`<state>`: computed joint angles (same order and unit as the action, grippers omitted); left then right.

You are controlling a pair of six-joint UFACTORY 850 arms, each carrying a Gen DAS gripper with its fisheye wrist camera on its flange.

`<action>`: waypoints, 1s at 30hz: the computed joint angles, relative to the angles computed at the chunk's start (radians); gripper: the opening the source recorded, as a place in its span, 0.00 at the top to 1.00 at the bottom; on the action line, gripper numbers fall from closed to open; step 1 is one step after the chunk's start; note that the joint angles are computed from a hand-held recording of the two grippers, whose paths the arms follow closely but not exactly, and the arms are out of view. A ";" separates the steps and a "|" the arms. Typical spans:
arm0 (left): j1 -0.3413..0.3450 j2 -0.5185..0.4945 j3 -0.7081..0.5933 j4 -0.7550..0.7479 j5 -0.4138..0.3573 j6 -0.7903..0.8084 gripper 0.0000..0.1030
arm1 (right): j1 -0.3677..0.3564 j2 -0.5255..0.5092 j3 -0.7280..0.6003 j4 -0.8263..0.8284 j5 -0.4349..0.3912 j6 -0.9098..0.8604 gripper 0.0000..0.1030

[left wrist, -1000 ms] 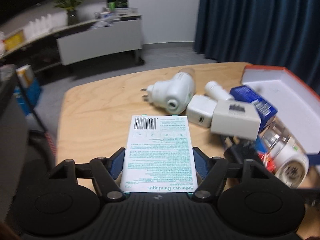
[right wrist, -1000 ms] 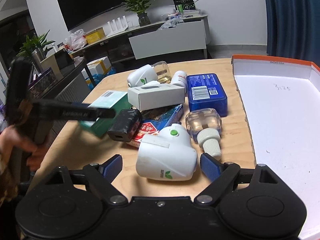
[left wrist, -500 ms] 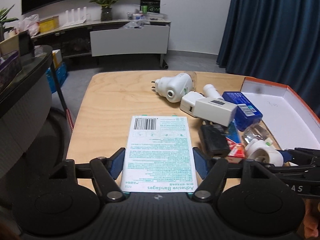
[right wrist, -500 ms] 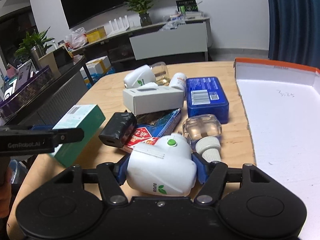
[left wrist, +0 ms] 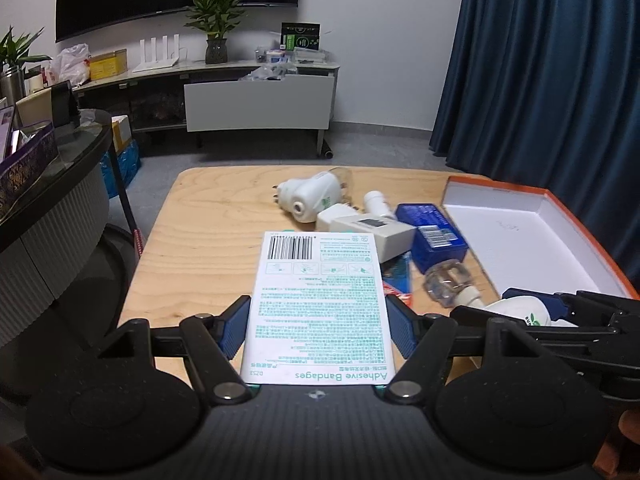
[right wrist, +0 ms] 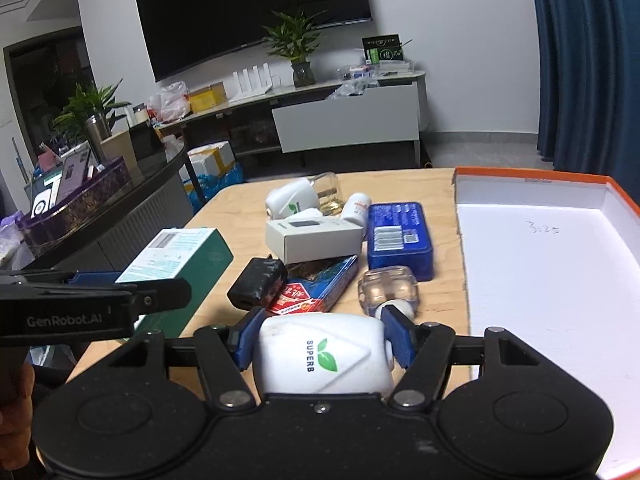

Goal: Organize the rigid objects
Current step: 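Carry the bandage box and white diffuser over the white box lid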

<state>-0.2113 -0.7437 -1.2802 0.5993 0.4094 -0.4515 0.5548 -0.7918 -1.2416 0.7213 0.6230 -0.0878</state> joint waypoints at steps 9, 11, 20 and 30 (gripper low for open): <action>-0.031 0.039 0.040 -0.091 0.007 0.055 0.31 | 0.006 0.052 0.069 0.013 0.060 0.004 0.25; -0.035 0.043 0.042 -0.080 0.010 0.038 0.31 | 0.004 0.060 0.079 0.012 0.068 0.009 0.25; -0.063 0.050 0.042 -0.114 0.005 0.061 0.31 | -0.003 0.098 0.131 0.038 0.105 0.009 0.25; -0.089 0.056 0.040 -0.118 0.015 0.061 0.31 | -0.018 0.127 0.173 0.043 0.138 0.032 0.25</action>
